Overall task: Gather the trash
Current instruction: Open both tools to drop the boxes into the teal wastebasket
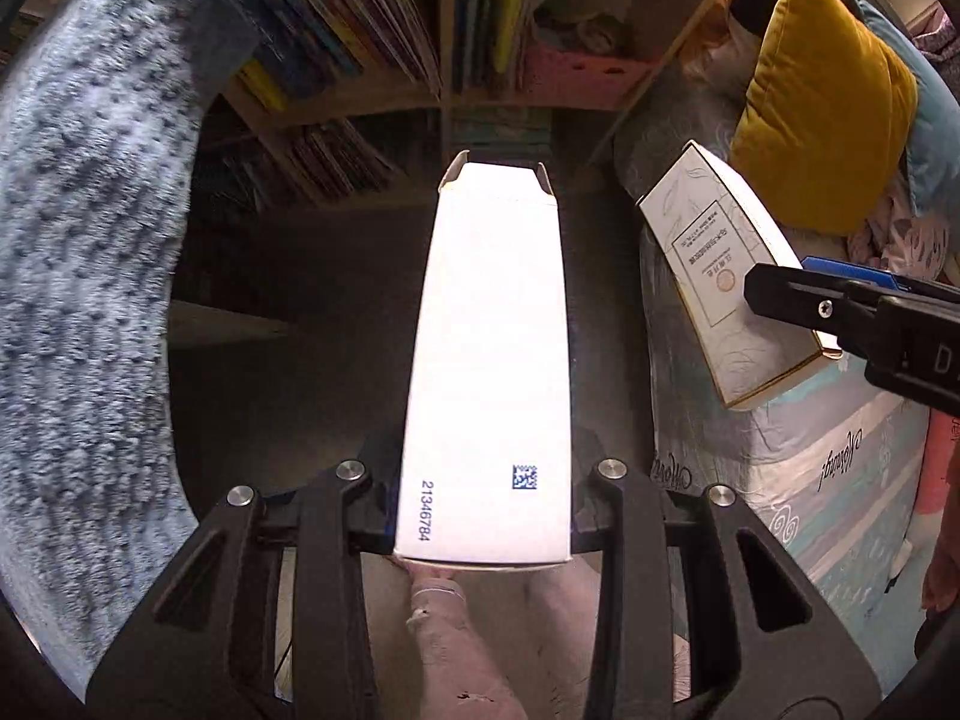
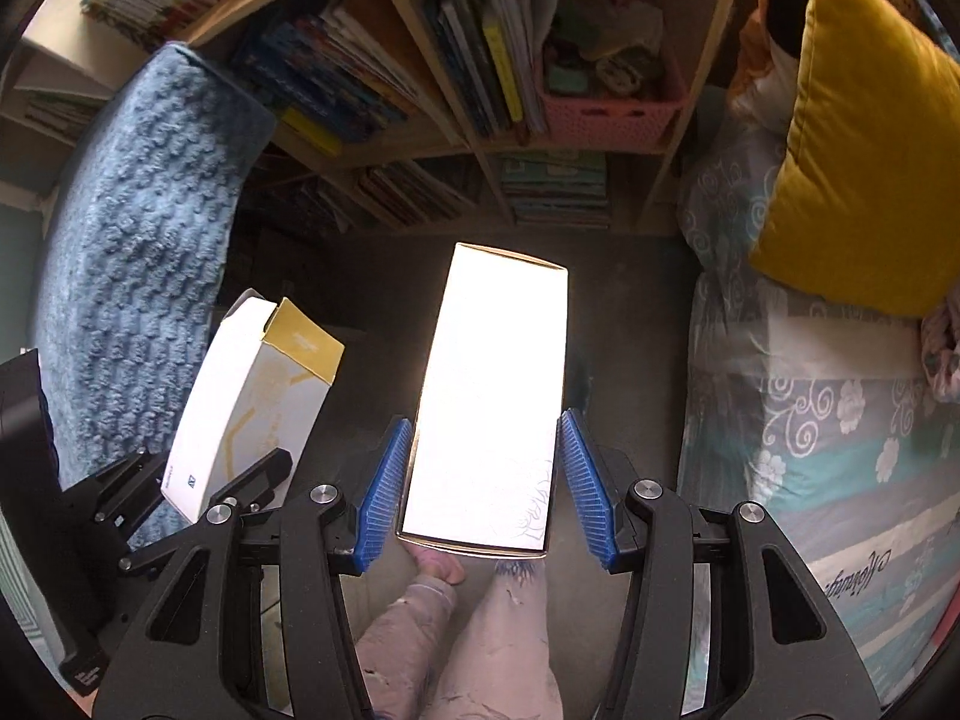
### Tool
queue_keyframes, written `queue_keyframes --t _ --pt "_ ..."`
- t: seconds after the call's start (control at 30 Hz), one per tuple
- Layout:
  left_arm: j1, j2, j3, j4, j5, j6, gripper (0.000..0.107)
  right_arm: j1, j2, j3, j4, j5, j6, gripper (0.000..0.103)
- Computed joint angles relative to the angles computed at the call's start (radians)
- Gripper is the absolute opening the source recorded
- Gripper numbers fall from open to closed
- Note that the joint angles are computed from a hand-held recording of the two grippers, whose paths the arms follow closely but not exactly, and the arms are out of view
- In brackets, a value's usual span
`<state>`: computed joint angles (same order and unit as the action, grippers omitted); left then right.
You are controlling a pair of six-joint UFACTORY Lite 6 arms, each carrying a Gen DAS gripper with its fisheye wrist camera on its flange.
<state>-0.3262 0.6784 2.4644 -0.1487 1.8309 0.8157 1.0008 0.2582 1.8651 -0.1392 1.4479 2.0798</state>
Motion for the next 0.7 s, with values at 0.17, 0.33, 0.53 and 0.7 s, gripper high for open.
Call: queue_keyframes --t 0.17,0.33,0.53,0.7 --pt "-0.081 -0.198 -0.498 0.058 -0.235 -0.027 0.036 0.011 -0.190 -0.413 0.009 -0.299 0.107 0.054" --pt "-0.130 -0.237 -0.619 0.100 -0.326 -0.055 0.064 0.008 -0.275 -0.595 0.009 -0.414 0.139 0.065" --pt "-0.102 -0.180 -0.516 0.103 -0.299 -0.032 0.066 0.019 -0.306 -0.609 -0.002 -0.395 0.141 0.073" --pt "-0.058 -0.164 -0.421 0.088 -0.257 -0.007 0.066 0.029 -0.272 -0.506 -0.021 -0.308 0.101 0.073"
